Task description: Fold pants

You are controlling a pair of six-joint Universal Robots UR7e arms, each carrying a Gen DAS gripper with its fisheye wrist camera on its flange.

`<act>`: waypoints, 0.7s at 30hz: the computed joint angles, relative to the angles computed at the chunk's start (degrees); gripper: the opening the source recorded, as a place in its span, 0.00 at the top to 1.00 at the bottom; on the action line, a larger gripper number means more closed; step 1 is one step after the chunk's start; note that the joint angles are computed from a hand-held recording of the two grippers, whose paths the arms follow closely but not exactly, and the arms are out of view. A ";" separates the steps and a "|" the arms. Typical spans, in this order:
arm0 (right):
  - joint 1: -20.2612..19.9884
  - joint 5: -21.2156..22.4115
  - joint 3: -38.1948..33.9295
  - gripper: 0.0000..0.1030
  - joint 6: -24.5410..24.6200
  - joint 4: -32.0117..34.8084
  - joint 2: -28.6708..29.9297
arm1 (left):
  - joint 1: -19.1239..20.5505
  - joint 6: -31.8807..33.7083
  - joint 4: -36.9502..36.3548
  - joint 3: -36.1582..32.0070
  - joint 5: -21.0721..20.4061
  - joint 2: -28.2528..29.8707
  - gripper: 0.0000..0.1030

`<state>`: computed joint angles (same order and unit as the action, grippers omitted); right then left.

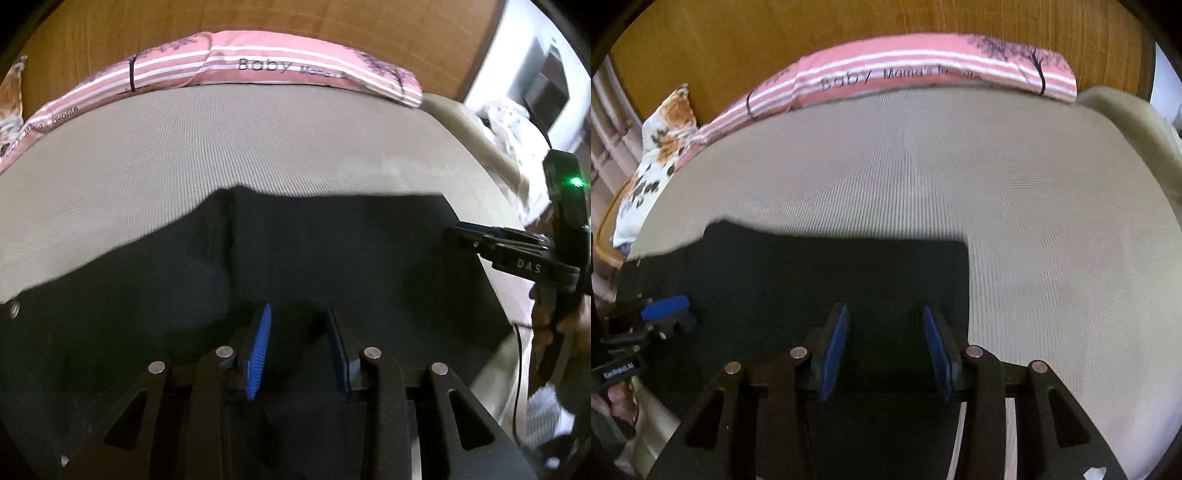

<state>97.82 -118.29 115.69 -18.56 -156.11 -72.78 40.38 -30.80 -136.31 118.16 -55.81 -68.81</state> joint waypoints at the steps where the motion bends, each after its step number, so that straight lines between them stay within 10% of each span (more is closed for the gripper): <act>1: 0.00 -0.24 0.98 0.61 0.09 0.71 -0.89 | -0.40 -0.51 0.69 0.68 -0.80 -0.75 0.64; 15: 2.44 -3.66 10.65 0.50 2.52 3.05 -8.32 | -3.12 -11.35 5.02 7.57 -4.73 -8.94 0.61; 21: 2.76 -1.66 10.24 0.49 3.81 4.54 -8.32 | -5.96 -21.90 9.00 11.42 1.41 -18.60 0.57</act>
